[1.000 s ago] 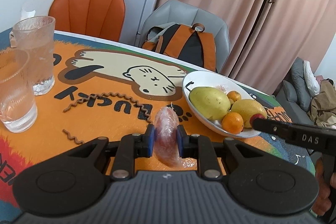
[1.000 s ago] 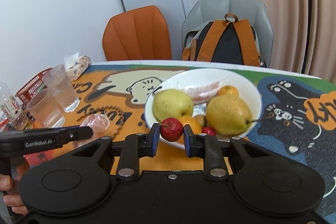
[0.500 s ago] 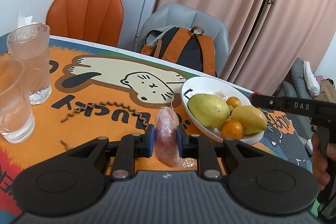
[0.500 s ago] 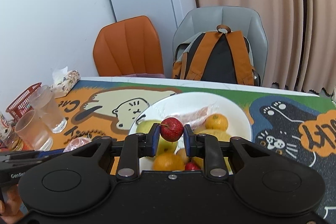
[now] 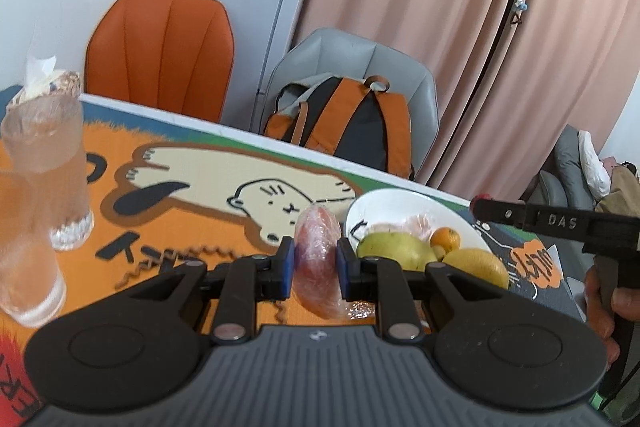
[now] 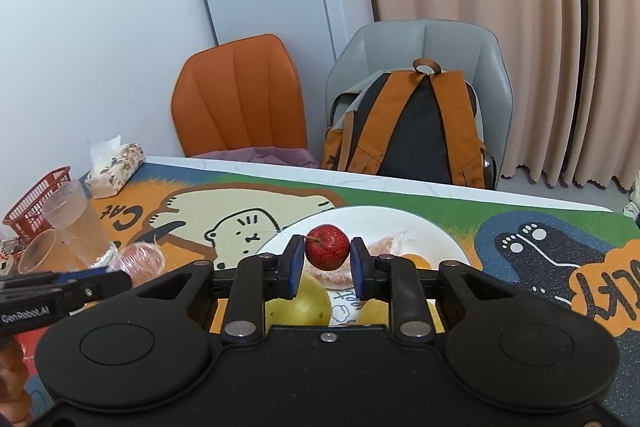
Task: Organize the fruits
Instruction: 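Carry the wrapped meat with the left tool while the right tool carries the red fruit to the plate, then open the right tool to drop the red fruit while the left tool lowers the meat onto the plate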
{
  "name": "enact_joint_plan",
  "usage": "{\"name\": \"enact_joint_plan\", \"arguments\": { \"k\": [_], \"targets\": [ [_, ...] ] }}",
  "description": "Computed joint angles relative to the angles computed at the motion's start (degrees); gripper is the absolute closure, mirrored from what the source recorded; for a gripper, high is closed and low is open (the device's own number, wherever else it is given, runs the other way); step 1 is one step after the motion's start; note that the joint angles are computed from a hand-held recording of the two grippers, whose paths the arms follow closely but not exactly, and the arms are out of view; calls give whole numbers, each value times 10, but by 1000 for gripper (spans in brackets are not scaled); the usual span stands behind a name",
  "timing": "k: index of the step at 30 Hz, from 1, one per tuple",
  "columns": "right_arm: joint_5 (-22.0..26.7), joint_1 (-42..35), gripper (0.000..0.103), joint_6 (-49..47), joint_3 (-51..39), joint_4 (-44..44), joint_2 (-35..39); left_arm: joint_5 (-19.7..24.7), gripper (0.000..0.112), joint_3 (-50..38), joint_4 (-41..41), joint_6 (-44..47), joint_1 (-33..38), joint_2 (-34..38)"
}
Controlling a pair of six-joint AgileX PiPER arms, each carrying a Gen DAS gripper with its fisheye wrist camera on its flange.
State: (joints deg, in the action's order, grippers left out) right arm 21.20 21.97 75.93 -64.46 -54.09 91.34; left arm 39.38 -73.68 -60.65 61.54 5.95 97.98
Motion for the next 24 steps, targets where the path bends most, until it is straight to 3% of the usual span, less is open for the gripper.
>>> {"name": "enact_joint_plan", "arguments": {
  "k": [6,14,24],
  "targets": [
    [-11,-5,73,22,15,-12,-5,-5,92,-17,8,-10,-11,10],
    [-20,-9,60,80,70,-53,-53,-15,92,-26,10,-19,-35,14],
    [-35,-18,54,118,133,-79,-103,-33,92,-40,14,-35,-85,24]
  ]
}}
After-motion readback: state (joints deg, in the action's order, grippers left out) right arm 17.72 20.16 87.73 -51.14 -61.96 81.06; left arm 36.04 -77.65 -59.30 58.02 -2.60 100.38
